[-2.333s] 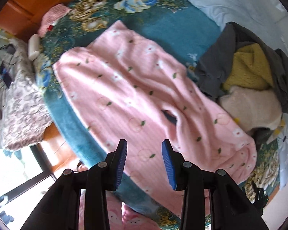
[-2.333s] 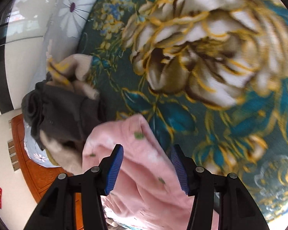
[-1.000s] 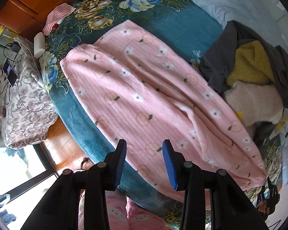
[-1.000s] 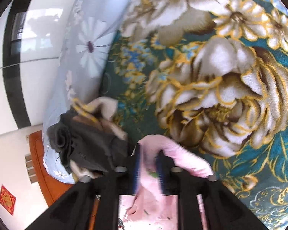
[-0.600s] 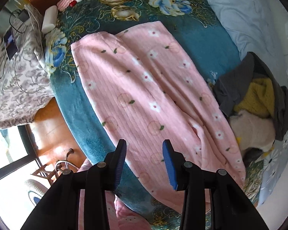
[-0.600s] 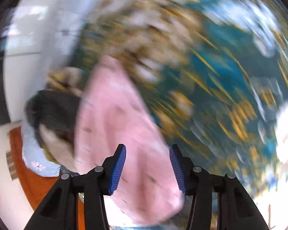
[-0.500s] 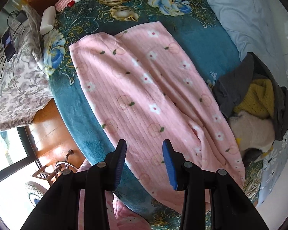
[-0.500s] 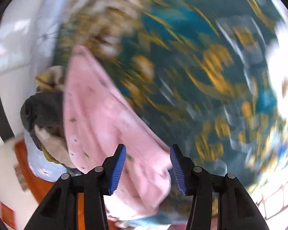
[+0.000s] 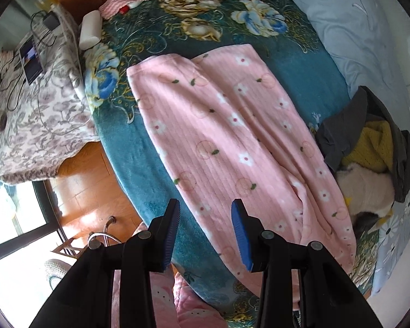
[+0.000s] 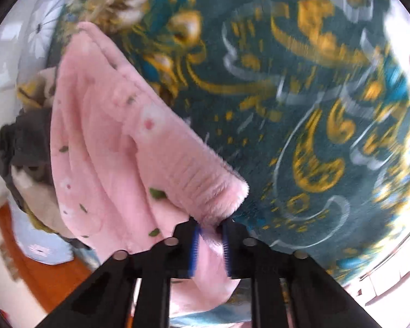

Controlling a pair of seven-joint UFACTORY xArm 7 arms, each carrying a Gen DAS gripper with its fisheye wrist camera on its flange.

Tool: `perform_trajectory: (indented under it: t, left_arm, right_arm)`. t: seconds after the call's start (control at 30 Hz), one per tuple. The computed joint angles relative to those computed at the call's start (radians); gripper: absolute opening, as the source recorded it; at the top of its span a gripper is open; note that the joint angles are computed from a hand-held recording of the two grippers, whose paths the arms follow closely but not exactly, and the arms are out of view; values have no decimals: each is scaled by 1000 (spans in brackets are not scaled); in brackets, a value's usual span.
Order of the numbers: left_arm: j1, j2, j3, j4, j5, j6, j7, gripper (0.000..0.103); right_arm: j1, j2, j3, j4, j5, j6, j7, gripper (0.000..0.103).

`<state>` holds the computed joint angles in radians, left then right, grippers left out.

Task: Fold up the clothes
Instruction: 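Pull the waistband edge with the right gripper to straighten the garment, then open the right gripper and grasp the pink garment's edge with the left gripper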

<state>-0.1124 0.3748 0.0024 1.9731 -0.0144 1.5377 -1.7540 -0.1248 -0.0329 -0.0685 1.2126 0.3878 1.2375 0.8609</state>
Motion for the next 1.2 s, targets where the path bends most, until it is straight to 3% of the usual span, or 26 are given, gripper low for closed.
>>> perform_trajectory:
  t: [0.13,0.33,0.47,0.63,0.8,0.93,1.1,1.2]
  left_arm:
    - [-6,-18,-1,-45,-5,-45,-34,40]
    - [-5,-33,-5,-85,-12,-88,-36,40]
    - [6,-94,-1,-185,-13,-150,-38,40]
    - [53,-211,13,-402,-34,-298,-26,40]
    - [144,-299,47,-605,-95,-477,73,40]
    - [233,-314,87,-714,-175,-630,217,40]
    - [339,-227,115,-692,-310,-690,454,41]
    - [401,-149,109,-641,-413,-713,574,53]
  right_arm:
    - [-24,-90,-20,-20,-79,55,-14,11]
    - [-71,-210,-50,-152,-129,106,82,8]
    - [-53,-159,-40,-85,-142,139,33,12]
    - [-47,-146,-12,16,-236,168,106,15]
    - [-14,-121,39,188,-379,216,235,27]
    - [72,22,97,428,-432,249,339,34]
    - [218,173,147,633,-445,322,452,35]
    - [287,316,150,844,-441,423,440,35]
